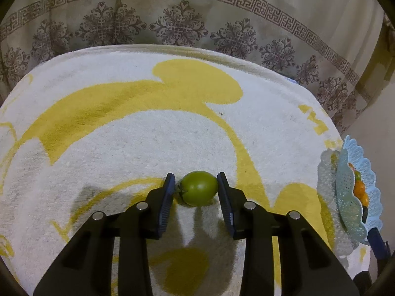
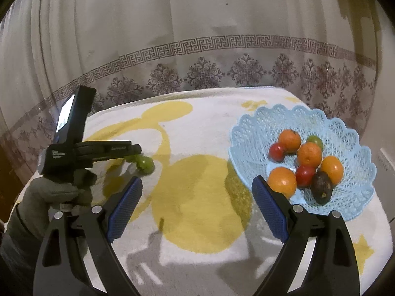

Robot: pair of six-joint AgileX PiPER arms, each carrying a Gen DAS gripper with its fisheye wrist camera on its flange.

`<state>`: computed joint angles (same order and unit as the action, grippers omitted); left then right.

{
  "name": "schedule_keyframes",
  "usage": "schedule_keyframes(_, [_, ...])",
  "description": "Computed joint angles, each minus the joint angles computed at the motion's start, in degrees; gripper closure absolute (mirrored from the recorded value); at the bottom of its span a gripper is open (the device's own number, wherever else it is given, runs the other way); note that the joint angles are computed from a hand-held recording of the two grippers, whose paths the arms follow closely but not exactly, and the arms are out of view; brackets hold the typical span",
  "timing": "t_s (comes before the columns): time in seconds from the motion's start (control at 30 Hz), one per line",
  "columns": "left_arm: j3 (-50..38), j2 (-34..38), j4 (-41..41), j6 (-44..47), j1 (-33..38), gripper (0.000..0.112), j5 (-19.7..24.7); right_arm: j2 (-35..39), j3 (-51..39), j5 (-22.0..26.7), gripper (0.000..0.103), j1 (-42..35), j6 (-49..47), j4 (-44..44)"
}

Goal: Organize fruits
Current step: 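Lift the green tomato with the left tool while the right tool grasps the other green tomato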

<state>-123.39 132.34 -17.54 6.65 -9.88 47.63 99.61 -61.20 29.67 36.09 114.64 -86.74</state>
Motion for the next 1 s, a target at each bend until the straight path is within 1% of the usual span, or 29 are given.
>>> schedule_keyframes(0.13, [3.3, -2.4, 1.2, -0.4, 0.1, 0.077, -3.1, 1.3, -2.1, -0.7, 0.011, 0.0, -0.9, 0.3])
schedule_keyframes(0.23, [6.7, -4.8, 7.4, -4.1, -0.8, 0.077, -7.4, 3.7, -5.1, -1.1, 0.011, 0.1, -3.5, 1.3])
schedule_keyframes(0.27, [8.1, -5.6, 11.2, -6.6, -1.4, 0.077, -9.2, 4.6, -6.1, -1.2, 0.011, 0.0, -4.8, 2.1])
schedule_keyframes(0.4, [10.0, -6.2, 19.6, -12.5, -2.1, 0.077, -12.0, 8.9, -11.3, -3.1, 0.011, -0.8, -11.2, 6.9])
schedule_keyframes(0.43, [10.3, -6.1, 20.7, -13.1, -2.0, 0.077, -12.4, 10.1, -13.1, -4.0, 0.011, -1.3, -14.5, 9.7])
schedule_keyframes(0.5, [9.9, -5.6, 22.5, -14.1, -1.9, 0.077, -12.2, 11.9, -15.9, -6.0, 0.011, -2.5, -20.7, 15.9])
schedule_keyframes(0.57, [9.7, -5.3, 23.1, -14.5, -1.7, 0.077, -12.1, 13.4, -18.4, -5.3, 0.012, -2.3, -24.7, 19.1])
schedule_keyframes(0.63, [9.8, -5.2, 24.5, -15.4, -1.5, 0.077, -12.2, 14.4, -20.6, -6.4, 0.016, -2.5, -31.3, 24.3])
schedule_keyframes(0.67, [10.2, -5.4, 24.8, -15.5, -1.4, 0.077, -12.4, 15.0, -21.8, -6.0, 0.019, -2.3, -33.3, 26.0])
schedule_keyframes(0.73, [10.3, -5.5, 25.3, -15.9, -1.1, 0.077, -12.6, 16.1, -23.9, -6.1, 0.02, -2.2, -37.7, 29.1])
schedule_keyframes(0.8, [10.3, -5.5, 26.4, -17.1, -0.8, 0.077, -12.6, 18.1, -27.2, -5.4, 0.028, -2.5, -43.8, 34.7])
schedule_keyframes(0.83, [9.9, -5.4, 26.0, -17.0, -0.5, 0.077, -12.2, 19.0, -28.7, -5.3, 0.03, -2.8, -46.6, 37.7])
schedule_keyframes(0.9, [9.4, -5.1, 25.4, -16.9, -0.1, 0.077, -11.7, 21.3, -32.4, -4.7, 0.038, -3.9, -54.1, 45.7])
schedule_keyframes(1.0, [9.7, -5.3, 25.2, -17.0, 0.0, 0.077, -11.8, 23.9, -36.2, -3.8, 0.042, -4.9, -60.6, 52.9])
